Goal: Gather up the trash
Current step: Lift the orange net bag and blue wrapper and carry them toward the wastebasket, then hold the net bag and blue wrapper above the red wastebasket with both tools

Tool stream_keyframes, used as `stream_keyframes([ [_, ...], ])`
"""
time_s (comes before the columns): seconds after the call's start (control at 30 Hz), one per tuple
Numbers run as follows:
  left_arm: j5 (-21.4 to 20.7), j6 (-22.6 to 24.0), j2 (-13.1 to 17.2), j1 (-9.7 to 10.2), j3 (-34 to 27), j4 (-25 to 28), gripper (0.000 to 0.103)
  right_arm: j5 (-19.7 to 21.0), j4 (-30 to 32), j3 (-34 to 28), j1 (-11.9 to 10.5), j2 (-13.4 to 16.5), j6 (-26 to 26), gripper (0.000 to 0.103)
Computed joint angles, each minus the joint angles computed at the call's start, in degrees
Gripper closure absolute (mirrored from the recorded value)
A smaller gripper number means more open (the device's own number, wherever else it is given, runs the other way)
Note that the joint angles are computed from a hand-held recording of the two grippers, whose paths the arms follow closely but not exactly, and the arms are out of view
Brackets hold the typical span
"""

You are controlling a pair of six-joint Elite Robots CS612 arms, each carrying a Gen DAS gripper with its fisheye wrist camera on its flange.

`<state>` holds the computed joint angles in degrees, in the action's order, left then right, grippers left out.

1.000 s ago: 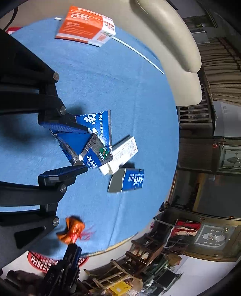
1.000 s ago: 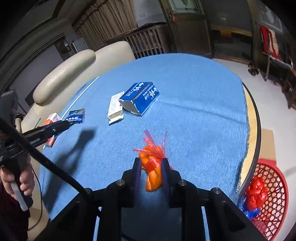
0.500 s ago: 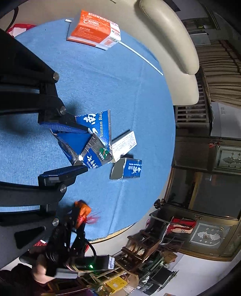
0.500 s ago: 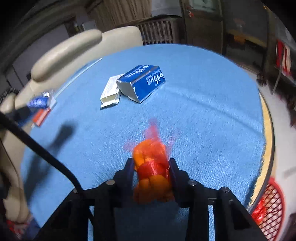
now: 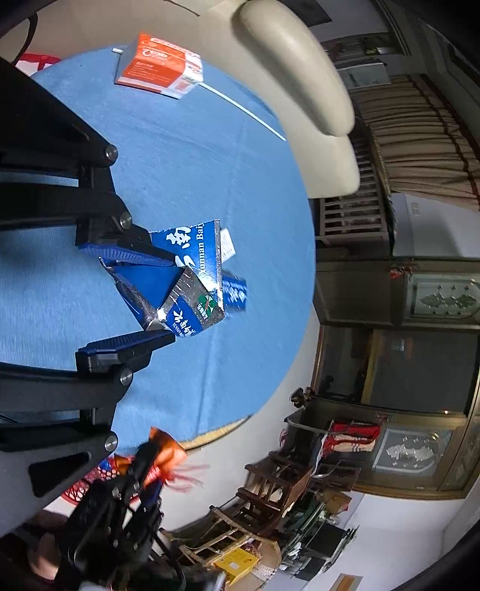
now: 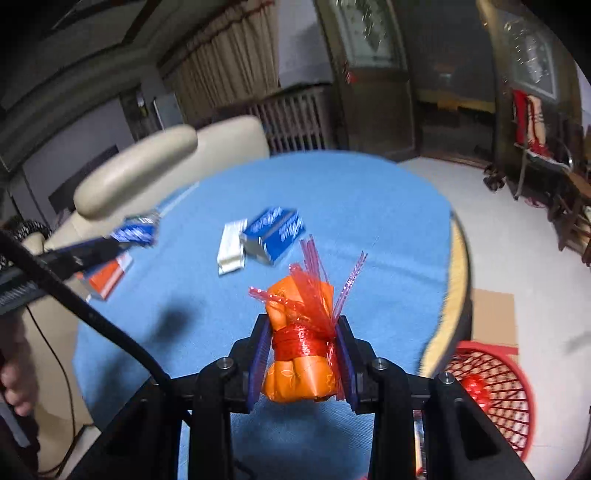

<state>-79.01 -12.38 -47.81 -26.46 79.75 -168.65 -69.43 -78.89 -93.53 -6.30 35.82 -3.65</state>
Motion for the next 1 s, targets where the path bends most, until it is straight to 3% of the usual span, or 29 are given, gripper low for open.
stream_keyframes([
  [0.57, 0.81, 7.19, -2.17, -4.85, 0.9, -4.17, 0.066, -0.26, 0.72, -11.14, -4.97, -0.13, 4.72, 0.066],
  [1.0, -1.19, 9.85, -2.93, -6.34, 1.45, -3.77, 0.066, -1.4, 1.42, -14.38, -7.24, 0.36, 8.4, 0.066],
])
